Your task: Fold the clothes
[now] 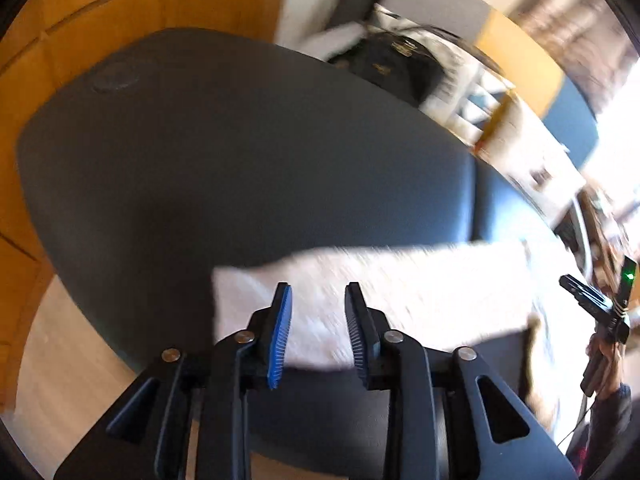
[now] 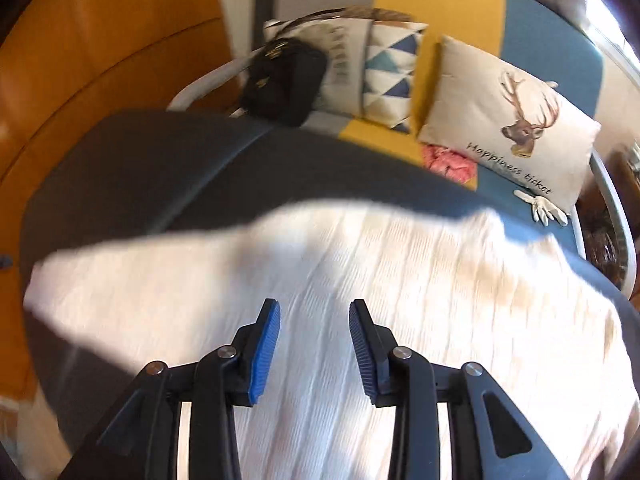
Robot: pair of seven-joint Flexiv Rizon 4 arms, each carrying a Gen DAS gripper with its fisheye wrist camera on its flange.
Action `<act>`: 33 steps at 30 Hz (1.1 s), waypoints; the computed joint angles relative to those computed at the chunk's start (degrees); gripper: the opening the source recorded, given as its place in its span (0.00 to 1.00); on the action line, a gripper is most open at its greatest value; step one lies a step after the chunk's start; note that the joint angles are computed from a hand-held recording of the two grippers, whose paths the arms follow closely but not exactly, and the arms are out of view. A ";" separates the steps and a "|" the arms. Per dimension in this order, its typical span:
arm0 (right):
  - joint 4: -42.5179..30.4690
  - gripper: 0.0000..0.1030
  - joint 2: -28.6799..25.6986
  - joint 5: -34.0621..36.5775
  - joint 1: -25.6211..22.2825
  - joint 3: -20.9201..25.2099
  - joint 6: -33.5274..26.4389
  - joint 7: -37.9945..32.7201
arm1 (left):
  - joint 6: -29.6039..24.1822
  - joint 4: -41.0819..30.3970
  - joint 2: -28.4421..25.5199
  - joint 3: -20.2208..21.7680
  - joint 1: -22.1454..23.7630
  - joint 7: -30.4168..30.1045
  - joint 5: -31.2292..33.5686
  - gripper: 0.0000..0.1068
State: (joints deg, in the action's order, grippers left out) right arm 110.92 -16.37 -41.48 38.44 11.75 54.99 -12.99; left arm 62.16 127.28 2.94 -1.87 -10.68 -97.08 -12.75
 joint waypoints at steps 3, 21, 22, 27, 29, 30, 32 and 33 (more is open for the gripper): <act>-0.58 0.34 -1.29 4.54 0.49 1.94 -1.46 -2.14 | 1.77 3.09 -2.61 -0.82 -1.09 -0.99 -1.14 0.29; 2.94 0.36 10.53 7.29 3.16 6.83 -8.16 -5.41 | 8.91 -3.54 -6.77 0.32 -1.06 -14.66 12.04 0.29; 4.42 0.36 12.48 8.49 4.43 9.07 -10.20 -4.53 | 11.71 -0.54 -5.39 -0.61 -1.39 -10.77 7.78 0.29; 4.51 0.36 13.11 10.43 12.35 16.06 -25.64 3.83 | 15.95 9.94 0.75 -3.15 -7.67 2.31 -7.60 0.36; 5.04 0.36 11.74 10.48 13.88 16.15 -24.53 6.35 | 16.68 12.18 1.62 -4.09 -11.68 4.97 -12.40 0.36; 4.82 0.36 10.80 10.05 14.58 15.93 -25.16 7.02 | 16.68 12.33 1.45 -4.48 -13.04 5.87 -13.54 0.36; 2.92 0.36 8.16 9.06 16.10 15.14 -29.80 6.86 | 16.47 12.12 0.76 -5.34 -15.24 7.49 -15.16 0.36; 1.89 0.36 6.79 9.50 16.51 14.69 -31.25 5.81 | 16.36 11.96 0.37 -5.82 -16.27 8.31 -15.97 0.36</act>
State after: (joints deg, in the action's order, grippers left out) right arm 112.82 -9.58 -31.98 54.95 26.44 23.74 -7.18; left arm 78.52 139.24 3.31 -7.69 -26.96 -88.78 -28.71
